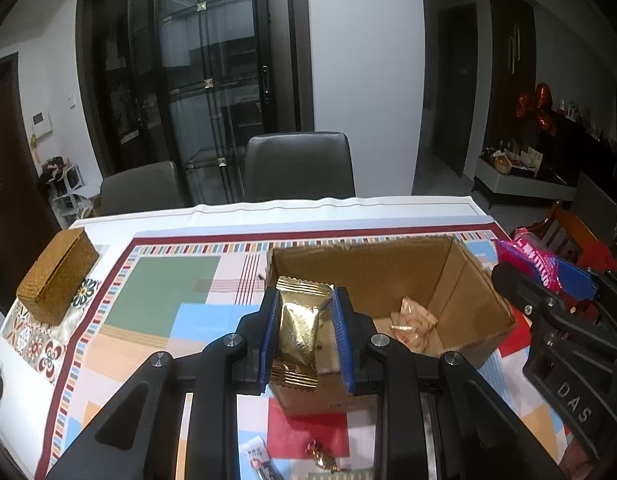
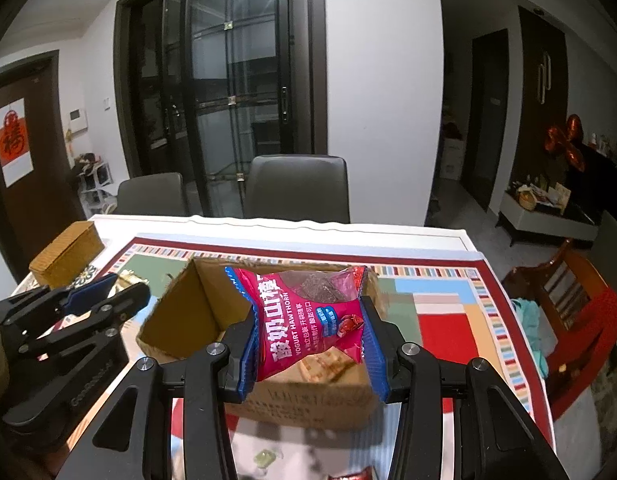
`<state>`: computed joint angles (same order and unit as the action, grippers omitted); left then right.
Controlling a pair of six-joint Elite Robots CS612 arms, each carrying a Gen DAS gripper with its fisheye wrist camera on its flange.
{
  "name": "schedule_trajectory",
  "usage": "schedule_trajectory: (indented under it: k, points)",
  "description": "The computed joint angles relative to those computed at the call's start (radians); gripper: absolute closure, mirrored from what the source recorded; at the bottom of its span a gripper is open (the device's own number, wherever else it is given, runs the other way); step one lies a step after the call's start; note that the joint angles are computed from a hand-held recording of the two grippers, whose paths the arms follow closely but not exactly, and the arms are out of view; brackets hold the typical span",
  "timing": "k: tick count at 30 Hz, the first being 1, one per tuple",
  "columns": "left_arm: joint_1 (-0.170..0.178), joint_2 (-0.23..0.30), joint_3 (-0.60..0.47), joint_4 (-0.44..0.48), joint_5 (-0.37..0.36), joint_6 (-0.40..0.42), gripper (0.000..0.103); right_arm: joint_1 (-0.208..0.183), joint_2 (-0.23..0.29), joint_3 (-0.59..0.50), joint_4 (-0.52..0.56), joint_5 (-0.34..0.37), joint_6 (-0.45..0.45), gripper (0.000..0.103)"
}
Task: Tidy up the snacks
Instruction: 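Carry the pink pack into the box while the left tool carries the gold candy there, then open the right tool over the box while the left tool releases the gold candy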
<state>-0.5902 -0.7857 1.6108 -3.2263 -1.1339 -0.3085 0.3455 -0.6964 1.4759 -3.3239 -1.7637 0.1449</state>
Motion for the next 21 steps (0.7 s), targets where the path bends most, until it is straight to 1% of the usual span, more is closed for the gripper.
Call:
schedule_trajectory:
  k: [4, 11, 17, 21]
  points:
    - [0.012, 0.013, -0.026, 0.012, -0.019, 0.011, 0.076, -0.007, 0.012, -0.032, 0.044, 0.033, 0.011, 0.058]
    - [0.027, 0.034, -0.058, 0.023, -0.041, 0.04, 0.076, -0.008, 0.038, -0.076, 0.095, 0.045, -0.01, 0.058]
    - [0.037, 0.051, -0.089, 0.066, -0.058, 0.037, 0.076, -0.011, 0.057, -0.112, 0.144, 0.05, -0.026, 0.058]
    - [0.044, 0.059, -0.105, 0.1, -0.081, 0.018, 0.076, -0.013, 0.062, -0.122, 0.164, 0.057, -0.026, 0.058]
